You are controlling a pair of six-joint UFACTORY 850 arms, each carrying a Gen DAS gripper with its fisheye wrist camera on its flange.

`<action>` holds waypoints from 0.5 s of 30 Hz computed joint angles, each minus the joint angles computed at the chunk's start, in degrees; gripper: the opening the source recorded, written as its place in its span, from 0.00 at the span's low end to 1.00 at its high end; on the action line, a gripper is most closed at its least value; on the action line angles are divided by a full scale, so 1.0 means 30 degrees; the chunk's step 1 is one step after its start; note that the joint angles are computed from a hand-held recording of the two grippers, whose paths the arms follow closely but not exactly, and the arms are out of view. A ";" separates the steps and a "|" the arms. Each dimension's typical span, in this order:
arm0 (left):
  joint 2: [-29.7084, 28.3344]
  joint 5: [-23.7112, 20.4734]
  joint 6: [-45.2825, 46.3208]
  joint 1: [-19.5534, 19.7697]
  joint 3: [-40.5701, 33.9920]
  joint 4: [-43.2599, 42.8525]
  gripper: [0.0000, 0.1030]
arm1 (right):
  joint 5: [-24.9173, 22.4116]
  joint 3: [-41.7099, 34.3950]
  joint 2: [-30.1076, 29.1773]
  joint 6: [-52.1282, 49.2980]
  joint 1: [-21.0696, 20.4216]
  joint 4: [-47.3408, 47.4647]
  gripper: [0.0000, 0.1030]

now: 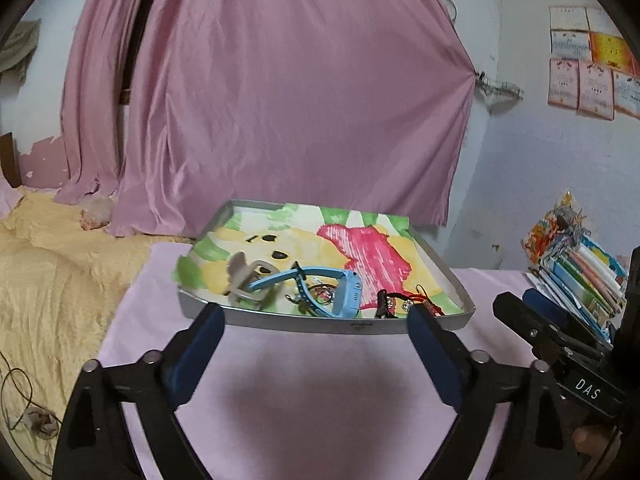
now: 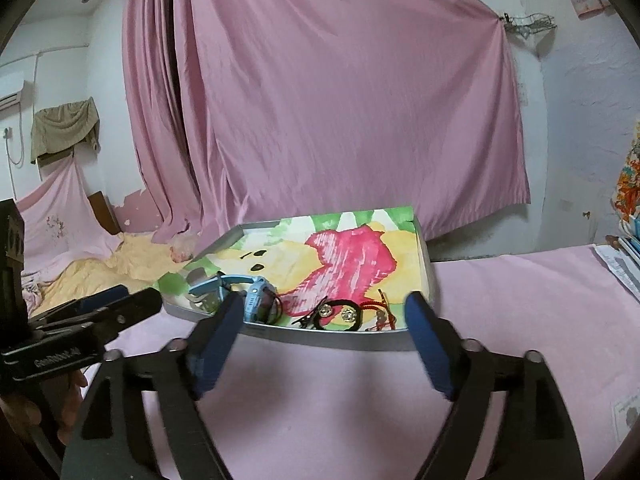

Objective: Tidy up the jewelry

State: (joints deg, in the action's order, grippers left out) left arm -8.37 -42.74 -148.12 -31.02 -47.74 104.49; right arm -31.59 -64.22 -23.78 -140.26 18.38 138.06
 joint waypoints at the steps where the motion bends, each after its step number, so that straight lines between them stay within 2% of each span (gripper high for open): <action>1: 0.0103 -0.0389 -0.0070 -0.0173 0.0180 -0.0001 0.92 | -0.0176 0.0247 0.0156 -0.0232 0.0020 0.0260 0.80; 6: 0.0714 -0.2440 -0.0510 -0.1188 0.1295 -0.0074 0.98 | -0.1335 0.1931 0.1194 -0.1806 0.0077 0.1897 0.89; 13: 0.1544 -0.4513 -0.1287 -0.2515 0.2818 -0.0520 1.00 | -0.2692 0.4218 0.2626 -0.3399 0.0168 0.3377 0.90; 15: 0.1709 -0.4929 -0.1628 -0.2923 0.3240 -0.0701 1.00 | -0.3160 0.4919 0.3035 -0.3606 0.0128 0.3514 0.94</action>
State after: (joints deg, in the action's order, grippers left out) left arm -3.24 -57.52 -153.00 -39.79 -38.02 102.38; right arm -41.07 -49.46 -14.67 -151.08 18.76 148.60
